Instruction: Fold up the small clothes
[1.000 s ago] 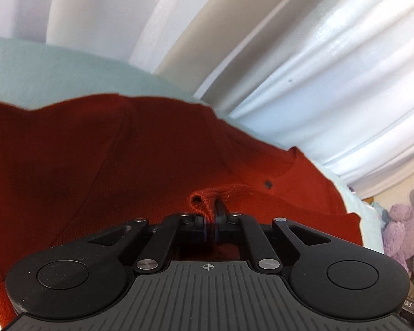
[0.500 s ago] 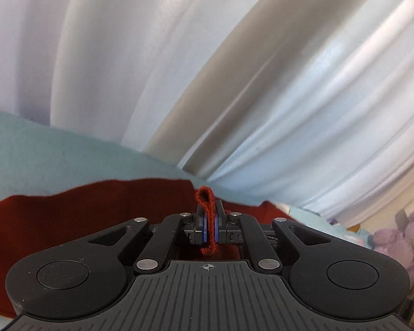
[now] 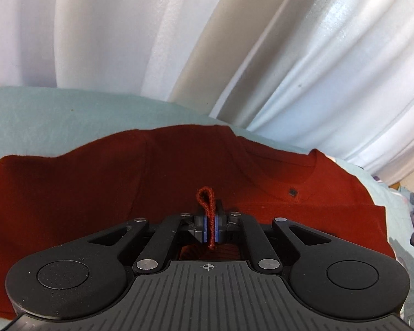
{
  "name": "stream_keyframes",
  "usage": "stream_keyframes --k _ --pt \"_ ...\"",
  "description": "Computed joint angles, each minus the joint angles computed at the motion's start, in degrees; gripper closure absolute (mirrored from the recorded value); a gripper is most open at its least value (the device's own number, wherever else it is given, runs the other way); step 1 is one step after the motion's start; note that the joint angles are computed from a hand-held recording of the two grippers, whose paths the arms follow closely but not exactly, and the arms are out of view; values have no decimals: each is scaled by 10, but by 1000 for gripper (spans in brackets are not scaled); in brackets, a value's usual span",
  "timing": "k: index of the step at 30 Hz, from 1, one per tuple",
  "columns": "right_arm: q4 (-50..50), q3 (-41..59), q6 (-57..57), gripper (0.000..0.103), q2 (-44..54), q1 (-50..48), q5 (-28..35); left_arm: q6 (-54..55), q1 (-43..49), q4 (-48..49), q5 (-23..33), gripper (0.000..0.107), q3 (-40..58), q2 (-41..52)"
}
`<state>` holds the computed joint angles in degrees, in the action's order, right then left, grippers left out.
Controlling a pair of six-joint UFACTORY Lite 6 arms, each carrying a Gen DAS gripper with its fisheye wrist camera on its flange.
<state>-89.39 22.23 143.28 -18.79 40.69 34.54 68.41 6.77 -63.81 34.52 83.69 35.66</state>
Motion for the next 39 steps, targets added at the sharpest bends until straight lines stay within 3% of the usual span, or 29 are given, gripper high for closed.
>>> stream_keyframes --k 3,6,7,9,10,13,17,22,25,27,33,39 --pt "-58 81 1 57 139 -74 -67 -8 -3 10 2 101 4 -6" --pt "-25 141 -52 64 228 -85 -51 0 -7 6 0 101 9 -8" --pt "-8 153 -77 70 236 -84 -45 -1 -7 5 3 101 12 -7" --pt "5 169 -101 95 248 -88 -44 -2 -5 5 7 101 19 -2" --pt "7 174 -112 96 254 -88 -44 -2 -6 7 6 101 22 1" --pt "5 192 -134 97 278 -69 -2 -6 -12 12 -5 101 25 6" --pt "-12 190 -73 97 286 -44 66 31 -11 -33 -14 101 15 -1" --pt "-20 205 -57 94 321 -41 64 27 -36 -2 -70 101 17 14" --pt "-6 190 -50 89 286 13 111 20 -32 -4 -70 101 22 31" --pt "-29 187 -50 89 273 53 105 29 -27 -20 -64 101 21 33" --pt "2 267 -130 89 374 96 78 10 -43 -8 -88 101 34 43" --pt "-27 259 -92 87 395 111 121 73 -69 -22 -151 100 10 30"
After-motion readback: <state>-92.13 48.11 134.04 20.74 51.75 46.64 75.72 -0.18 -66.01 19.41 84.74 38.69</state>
